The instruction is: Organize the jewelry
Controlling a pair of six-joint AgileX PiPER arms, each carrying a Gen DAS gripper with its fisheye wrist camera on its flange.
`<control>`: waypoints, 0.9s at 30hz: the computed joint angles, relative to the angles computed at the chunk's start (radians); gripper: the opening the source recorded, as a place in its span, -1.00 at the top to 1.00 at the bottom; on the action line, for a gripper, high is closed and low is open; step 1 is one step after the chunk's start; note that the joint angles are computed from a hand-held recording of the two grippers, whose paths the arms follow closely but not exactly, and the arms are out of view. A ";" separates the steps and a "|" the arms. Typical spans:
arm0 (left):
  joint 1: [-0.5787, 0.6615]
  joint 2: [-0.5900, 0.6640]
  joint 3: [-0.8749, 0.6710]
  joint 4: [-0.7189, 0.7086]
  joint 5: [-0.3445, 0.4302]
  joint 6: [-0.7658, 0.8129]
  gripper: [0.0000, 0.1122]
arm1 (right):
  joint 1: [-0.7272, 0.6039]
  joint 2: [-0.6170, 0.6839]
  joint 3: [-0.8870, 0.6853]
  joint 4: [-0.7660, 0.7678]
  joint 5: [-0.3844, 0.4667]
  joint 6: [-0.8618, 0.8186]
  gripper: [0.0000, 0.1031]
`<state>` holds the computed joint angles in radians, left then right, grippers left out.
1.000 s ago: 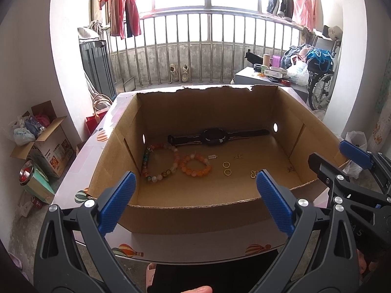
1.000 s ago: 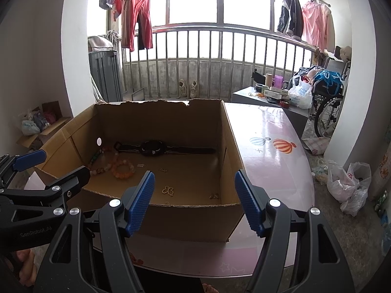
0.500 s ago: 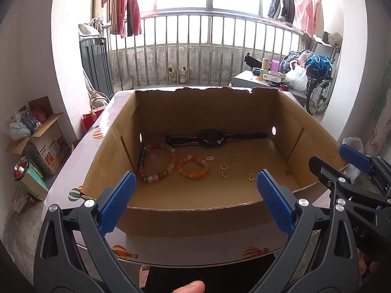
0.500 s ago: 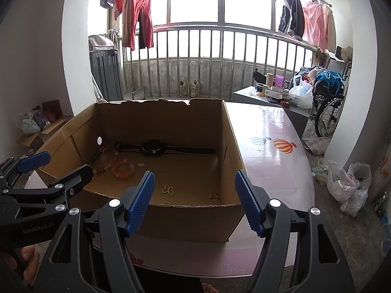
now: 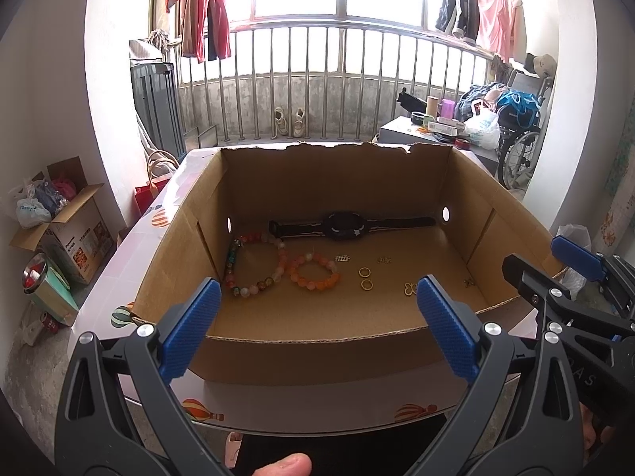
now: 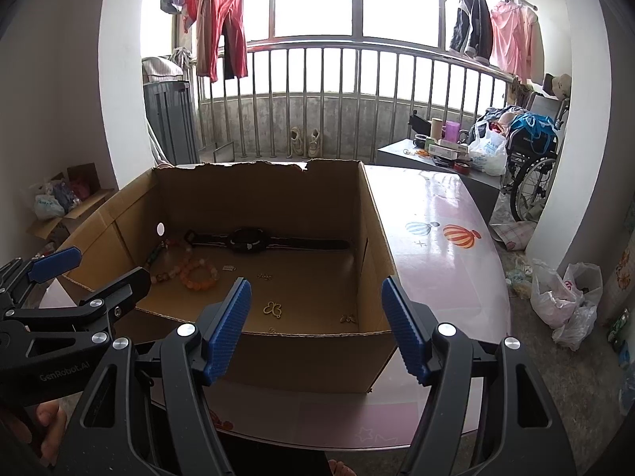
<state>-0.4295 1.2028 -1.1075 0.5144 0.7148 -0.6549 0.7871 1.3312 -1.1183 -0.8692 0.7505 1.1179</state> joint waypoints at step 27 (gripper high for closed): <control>0.019 0.013 -0.016 -0.037 0.002 0.042 -0.70 | -0.001 0.000 -0.001 0.011 0.004 -0.008 -0.29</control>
<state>-0.4101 1.2159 -1.1233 0.4778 0.7164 -0.6129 0.7864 1.3307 -1.1193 -0.8583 0.7547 1.1097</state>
